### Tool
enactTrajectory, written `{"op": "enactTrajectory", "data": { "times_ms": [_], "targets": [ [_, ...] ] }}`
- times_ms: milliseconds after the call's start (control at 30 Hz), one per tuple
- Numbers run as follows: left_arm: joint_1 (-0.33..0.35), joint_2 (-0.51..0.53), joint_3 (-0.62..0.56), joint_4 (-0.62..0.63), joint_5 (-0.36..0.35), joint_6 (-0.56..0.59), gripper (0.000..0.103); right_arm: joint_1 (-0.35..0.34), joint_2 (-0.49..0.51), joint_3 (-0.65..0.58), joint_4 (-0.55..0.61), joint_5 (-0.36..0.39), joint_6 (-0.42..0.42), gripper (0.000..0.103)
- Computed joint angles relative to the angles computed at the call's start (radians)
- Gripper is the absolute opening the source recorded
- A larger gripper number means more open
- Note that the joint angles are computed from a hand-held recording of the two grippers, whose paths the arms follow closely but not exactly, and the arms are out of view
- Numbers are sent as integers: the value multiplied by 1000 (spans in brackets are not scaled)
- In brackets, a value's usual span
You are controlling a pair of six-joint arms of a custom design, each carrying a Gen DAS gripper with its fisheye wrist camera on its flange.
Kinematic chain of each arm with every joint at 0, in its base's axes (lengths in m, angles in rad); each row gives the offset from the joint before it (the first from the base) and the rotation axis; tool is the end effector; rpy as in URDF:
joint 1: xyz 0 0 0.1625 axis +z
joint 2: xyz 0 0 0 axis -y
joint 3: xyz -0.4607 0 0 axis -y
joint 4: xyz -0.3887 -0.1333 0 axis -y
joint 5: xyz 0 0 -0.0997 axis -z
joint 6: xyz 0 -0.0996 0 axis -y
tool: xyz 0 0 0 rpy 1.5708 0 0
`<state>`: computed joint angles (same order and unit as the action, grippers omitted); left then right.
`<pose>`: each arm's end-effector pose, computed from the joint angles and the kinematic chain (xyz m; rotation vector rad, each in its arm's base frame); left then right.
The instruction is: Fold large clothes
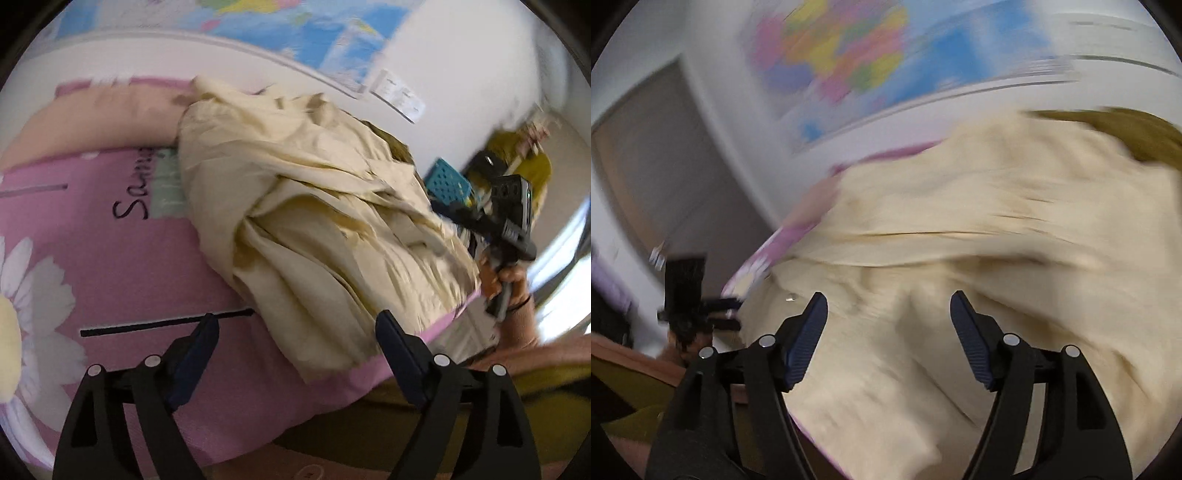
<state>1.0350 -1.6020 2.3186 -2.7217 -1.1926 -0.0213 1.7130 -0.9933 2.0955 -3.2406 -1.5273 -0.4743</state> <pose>-0.0621 -0.4378 0.3257 0.5992 2.7432 -0.7427 0.2163 -0.5394 0.1714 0.9181 -2.8213 0.8641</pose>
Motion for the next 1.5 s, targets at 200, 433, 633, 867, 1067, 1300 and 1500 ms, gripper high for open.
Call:
{"op": "enactTrajectory", "data": {
  "times_ms": [200, 433, 633, 867, 1067, 1300, 1500],
  "targets": [
    [-35, 45, 42, -81, 116, 104, 87, -134, -170, 221, -251, -50, 125, 76],
    [-2, 123, 10, -139, 101, 139, 69, -285, -215, 314, -281, -4, 172, 84],
    [-1, 114, -20, -98, 24, 47, 22, -327, -200, 295, -167, 208, 135, 24],
    [-29, -4, -43, -19, -58, -28, 19, -324, -339, 368, -193, 427, 103, 7],
    [41, 21, -55, 16, -94, -36, 61, -335, -295, 336, -75, 278, 124, 46],
    [133, 70, -76, -11, -219, -6, 87, -357, -234, 319, -29, 304, 97, 60],
    [114, 115, -83, -26, -169, -29, 35, -373, -248, 333, -23, 395, 93, 20]
  ]
}}
